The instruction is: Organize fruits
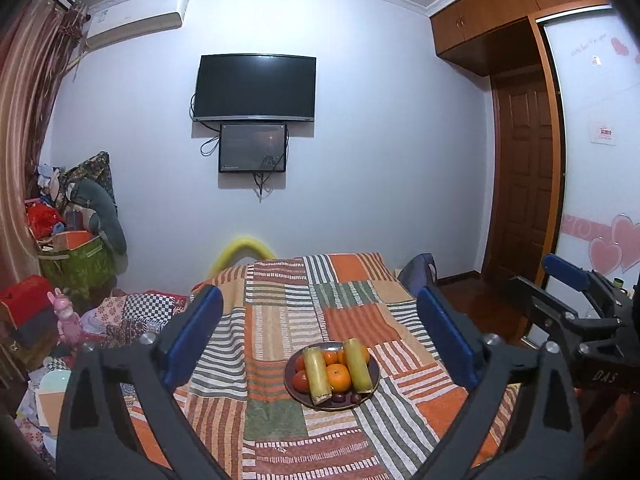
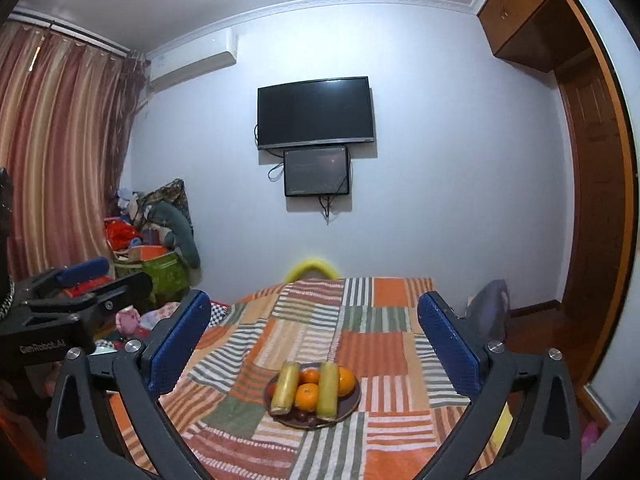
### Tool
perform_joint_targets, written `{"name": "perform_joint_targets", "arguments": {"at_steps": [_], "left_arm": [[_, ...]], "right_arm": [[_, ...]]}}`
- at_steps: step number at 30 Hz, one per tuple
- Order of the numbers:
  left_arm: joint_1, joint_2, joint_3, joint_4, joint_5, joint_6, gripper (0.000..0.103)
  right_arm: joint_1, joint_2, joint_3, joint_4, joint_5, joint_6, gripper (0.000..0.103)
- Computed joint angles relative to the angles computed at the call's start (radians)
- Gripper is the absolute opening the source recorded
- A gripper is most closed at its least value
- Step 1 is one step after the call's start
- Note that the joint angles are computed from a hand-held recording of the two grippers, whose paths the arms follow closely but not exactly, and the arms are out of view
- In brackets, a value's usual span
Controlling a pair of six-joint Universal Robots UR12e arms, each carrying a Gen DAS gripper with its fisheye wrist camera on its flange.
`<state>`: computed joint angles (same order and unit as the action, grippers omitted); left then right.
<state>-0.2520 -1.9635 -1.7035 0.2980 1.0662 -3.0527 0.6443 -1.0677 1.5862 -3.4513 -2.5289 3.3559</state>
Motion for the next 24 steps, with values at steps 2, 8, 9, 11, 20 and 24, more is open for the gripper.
{"name": "perform_joint_targets", "arguments": {"at_steps": [2,8,9,11,20,24], "left_arm": [[0.000,0.000,0.000,-0.005,-0.003,-0.004,0.100],[-0.001,0.003,-0.007,-0.007,-0.004,-0.001,0.100],[-0.002,0.004,-0.008,-0.008,-0.003,0.001,0.100],[-0.001,0.003,-0.005,-0.011,-0.004,0.001,0.100],[-0.005,-0.001,-0.001,-0.008,0.003,0.004,0.102],[-0.007,-0.003,-0.002,-0.006,0.002,0.004,0.102]], "right_arm": [[-0.003,-0.002,0.003,0.010,0.005,0.017,0.103],[0.005,-0.011,0.011,0.020,0.001,0.017,0.103],[0.005,-0.011,0.011,0.020,0.001,0.016,0.103],[0.008,-0.013,0.014,0.019,-0.001,0.014,0.103],[0.010,-0.017,0.023,0.011,-0.003,0.017,0.103],[0.012,-0.017,0.022,0.007,-0.006,0.015,0.103]]}}
